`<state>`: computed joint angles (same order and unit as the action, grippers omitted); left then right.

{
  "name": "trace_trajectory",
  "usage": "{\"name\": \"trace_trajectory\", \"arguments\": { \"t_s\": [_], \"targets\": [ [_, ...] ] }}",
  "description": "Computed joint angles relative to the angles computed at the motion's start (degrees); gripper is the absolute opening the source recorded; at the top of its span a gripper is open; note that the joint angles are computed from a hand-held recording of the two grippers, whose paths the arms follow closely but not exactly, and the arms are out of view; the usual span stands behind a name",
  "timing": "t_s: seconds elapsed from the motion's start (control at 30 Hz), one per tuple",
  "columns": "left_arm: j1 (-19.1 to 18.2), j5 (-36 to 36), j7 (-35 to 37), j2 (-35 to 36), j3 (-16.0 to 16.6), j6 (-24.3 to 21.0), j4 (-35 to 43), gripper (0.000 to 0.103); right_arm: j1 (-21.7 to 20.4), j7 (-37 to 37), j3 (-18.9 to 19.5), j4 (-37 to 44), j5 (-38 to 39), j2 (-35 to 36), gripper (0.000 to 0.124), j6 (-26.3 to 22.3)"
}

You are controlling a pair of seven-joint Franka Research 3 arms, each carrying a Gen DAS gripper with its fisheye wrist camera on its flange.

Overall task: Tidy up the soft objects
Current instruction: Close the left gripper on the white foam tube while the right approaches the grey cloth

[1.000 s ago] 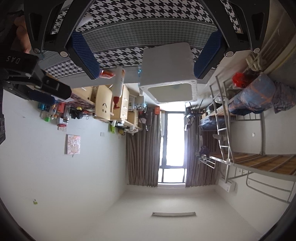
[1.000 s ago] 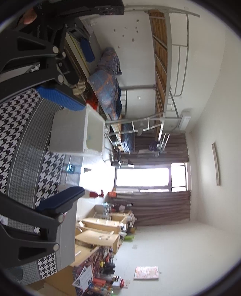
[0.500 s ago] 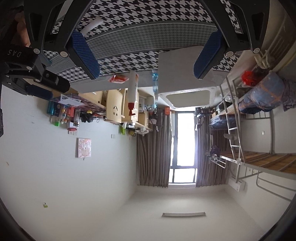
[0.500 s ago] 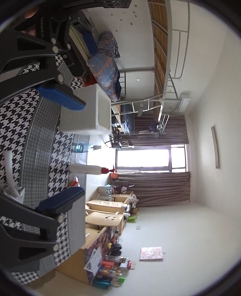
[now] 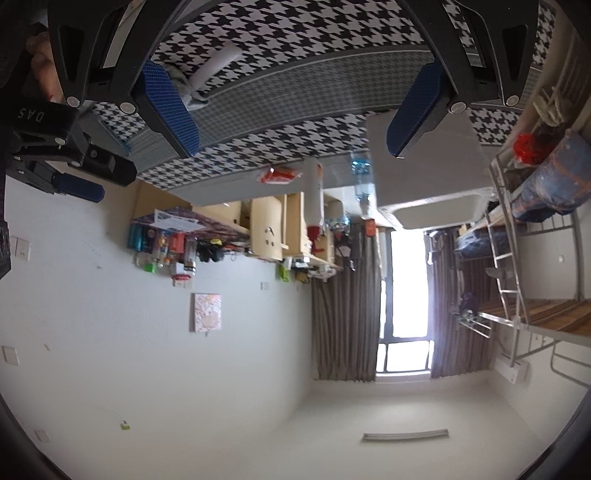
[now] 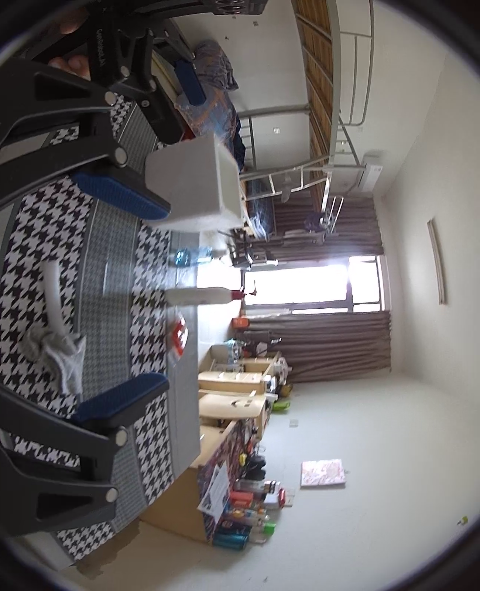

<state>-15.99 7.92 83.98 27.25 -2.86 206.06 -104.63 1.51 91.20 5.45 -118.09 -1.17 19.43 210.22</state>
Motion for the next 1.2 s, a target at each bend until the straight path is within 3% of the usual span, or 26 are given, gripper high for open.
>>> {"name": "trace_trajectory", "arguments": {
  "t_s": [0.13,0.27,0.43,0.53,0.83,0.97,1.2],
  "targets": [
    [4.2,6.92,-3.37,1.23,-4.56,-3.16,1.68,0.102,1.55,-2.27,-1.77,-1.12,4.52,-0.36,0.088,0.2],
    [5.89,11.58,-5.47,2.53,-6.65,-5.97,3.71,0.102,1.48,-2.84,-2.2,-1.92,6.11,-0.54,0.088,0.22],
    [11.3,18.45,-8.43,4.88,-12.87,-11.25,6.63,0.102,1.98,-4.31,-2.98,-1.75,8.71,-0.27,0.088,-1.66],
    [16.94,22.1,-7.58,7.16,-20.09,-15.64,8.56,0.102,2.92,-6.86,-3.89,-1.76,10.97,0.37,0.088,-2.14],
    [19.92,19.44,1.34,11.63,-27.04,-22.69,12.32,0.102,2.69,-9.22,-4.18,-1.28,15.36,1.63,0.088,-5.46],
    [21.26,16.9,6.74,13.91,-30.78,-28.63,14.95,0.102,1.61,-8.91,-3.72,-1.23,15.33,1.96,0.088,-7.0],
    [18.49,12.08,11.81,15.89,-29.55,-33.83,18.79,0.102,0.36,-8.97,-3.1,-0.54,15.22,3.1,0.088,-9.48]
  ]
}}
